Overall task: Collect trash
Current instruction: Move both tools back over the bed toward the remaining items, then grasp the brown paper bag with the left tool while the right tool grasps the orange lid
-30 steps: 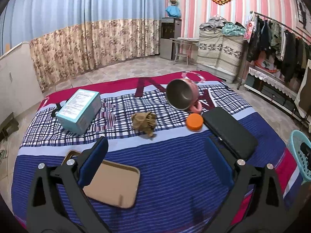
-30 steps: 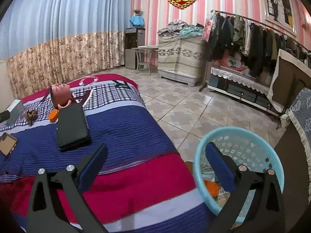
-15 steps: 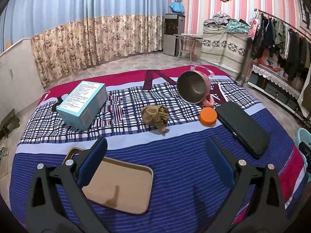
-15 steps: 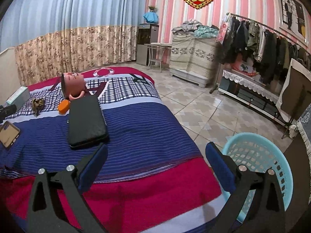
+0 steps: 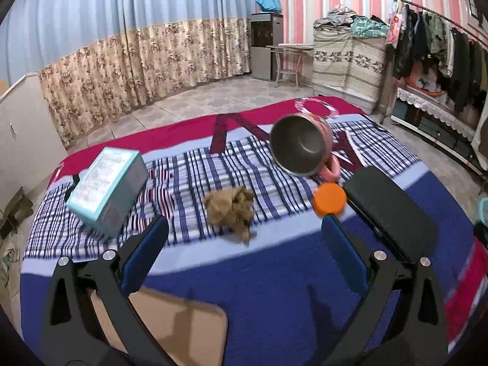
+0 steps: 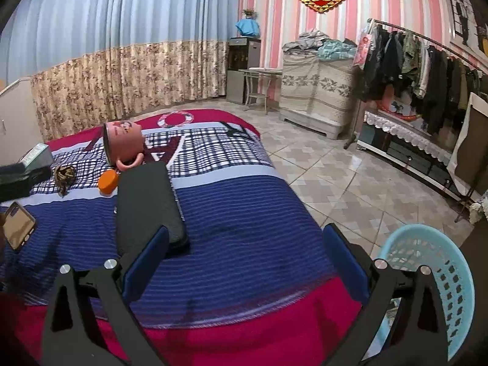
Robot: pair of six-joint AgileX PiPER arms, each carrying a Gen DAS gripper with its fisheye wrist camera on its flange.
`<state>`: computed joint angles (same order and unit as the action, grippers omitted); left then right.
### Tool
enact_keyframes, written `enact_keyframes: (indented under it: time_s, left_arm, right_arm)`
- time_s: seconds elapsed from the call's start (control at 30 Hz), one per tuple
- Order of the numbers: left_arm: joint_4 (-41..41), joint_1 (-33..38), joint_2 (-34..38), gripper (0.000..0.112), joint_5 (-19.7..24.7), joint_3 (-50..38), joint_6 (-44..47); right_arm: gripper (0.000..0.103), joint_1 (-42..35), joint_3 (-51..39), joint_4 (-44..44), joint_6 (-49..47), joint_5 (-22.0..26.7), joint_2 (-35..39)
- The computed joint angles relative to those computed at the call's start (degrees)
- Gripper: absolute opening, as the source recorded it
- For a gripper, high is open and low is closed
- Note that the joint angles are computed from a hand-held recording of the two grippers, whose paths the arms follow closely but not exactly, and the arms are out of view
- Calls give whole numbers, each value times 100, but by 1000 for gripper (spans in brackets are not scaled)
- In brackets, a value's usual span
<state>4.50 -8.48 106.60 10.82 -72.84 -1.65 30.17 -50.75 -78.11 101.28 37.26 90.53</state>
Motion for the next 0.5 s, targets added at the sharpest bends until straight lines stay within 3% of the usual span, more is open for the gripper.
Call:
enact_keyframes:
  time_s: [0.03,0.1,0.13,0.2,0.27,0.37,0.43,0.5]
  left_arm:
    - [-228,15,176,93,204,-264,195]
    - [-556,55,599,75,830,-921,475]
    - [-791,96,873,72,1202,-1325,675]
    - [-931,153,1173,64,1521,-1714,730]
    - [-875,200,1371,58,1635,-1916,540]
    - [-1065,253,1350,40,1514,-1832,777]
    - [-1362,344,1234,39,1518,-1692,1103]
    - [-1688,481,883,39,1218,-1201,1346]
  right_arm:
    - [98,-9,-41,-3,-31,-53,41]
    - [98,4,-180,-16,-130,-107,171]
    - [98,16,-268,-6,-198,-123,246]
    - [98,34,-459,44,-334,-180,394]
    - [98,53,-667,85,-458,-277,543]
    - [98,90,-1037,202,-716,-471,800]
    - [98,116,-1361,247,-855,-650,1049]
    - [98,126,-1742,477,-1169,-771,1347]
